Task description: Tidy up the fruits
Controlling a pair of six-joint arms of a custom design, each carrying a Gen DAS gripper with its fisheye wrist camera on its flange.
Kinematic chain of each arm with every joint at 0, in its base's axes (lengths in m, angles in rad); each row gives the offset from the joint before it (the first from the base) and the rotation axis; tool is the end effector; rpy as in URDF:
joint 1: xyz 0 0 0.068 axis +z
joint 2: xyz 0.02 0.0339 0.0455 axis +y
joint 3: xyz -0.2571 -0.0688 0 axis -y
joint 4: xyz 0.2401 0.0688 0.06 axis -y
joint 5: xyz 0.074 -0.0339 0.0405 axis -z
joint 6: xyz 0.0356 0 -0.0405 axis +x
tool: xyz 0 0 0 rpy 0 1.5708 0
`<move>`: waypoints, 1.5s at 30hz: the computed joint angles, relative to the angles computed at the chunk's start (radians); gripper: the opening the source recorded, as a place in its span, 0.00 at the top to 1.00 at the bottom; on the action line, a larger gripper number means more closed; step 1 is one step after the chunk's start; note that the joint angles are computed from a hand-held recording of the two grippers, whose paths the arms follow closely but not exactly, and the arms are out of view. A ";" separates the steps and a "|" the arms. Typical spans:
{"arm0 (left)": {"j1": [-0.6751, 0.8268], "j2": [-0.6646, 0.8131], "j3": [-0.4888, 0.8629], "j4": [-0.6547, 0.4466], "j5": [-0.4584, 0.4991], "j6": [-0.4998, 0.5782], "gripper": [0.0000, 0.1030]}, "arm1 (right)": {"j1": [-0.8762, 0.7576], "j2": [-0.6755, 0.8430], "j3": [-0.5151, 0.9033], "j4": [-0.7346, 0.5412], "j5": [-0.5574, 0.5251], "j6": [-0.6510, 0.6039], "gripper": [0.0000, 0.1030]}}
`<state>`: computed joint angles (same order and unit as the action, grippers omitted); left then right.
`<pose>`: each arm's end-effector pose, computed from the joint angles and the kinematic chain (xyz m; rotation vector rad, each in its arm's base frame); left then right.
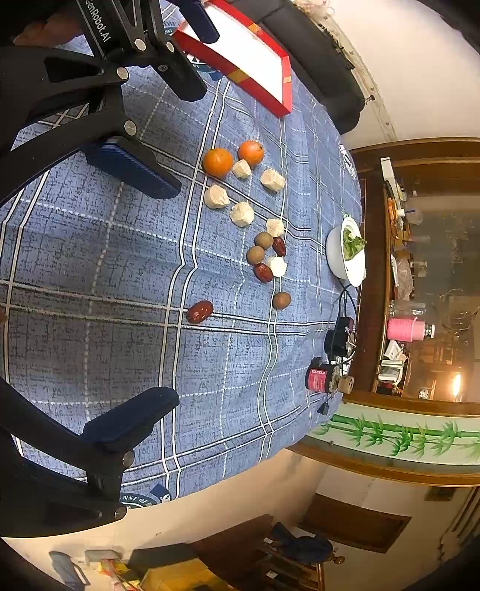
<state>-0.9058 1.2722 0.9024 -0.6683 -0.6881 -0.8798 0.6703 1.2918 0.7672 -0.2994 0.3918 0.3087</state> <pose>0.1668 -0.1761 0.2410 -0.1939 2.2908 0.0280 0.2119 0.1507 0.2139 -0.2386 2.3040 0.0209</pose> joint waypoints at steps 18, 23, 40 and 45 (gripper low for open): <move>0.013 -0.005 -0.007 -0.006 0.002 -0.003 0.00 | 0.007 0.029 0.013 0.007 -0.006 0.002 0.01; 0.017 -0.003 -0.006 -0.006 0.006 -0.002 0.00 | 0.007 0.035 0.016 0.008 -0.006 0.002 0.01; 0.018 -0.014 -0.027 0.003 0.000 -0.006 0.00 | 0.011 0.050 0.022 0.013 -0.004 0.005 0.01; 0.017 -0.019 -0.031 0.002 0.004 -0.014 0.00 | 0.021 0.055 0.021 0.014 0.006 0.008 0.01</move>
<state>-0.8891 1.2535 0.8715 -0.6667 -0.6841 -0.8936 0.6909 1.3463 0.7885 -0.2854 0.3982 0.3165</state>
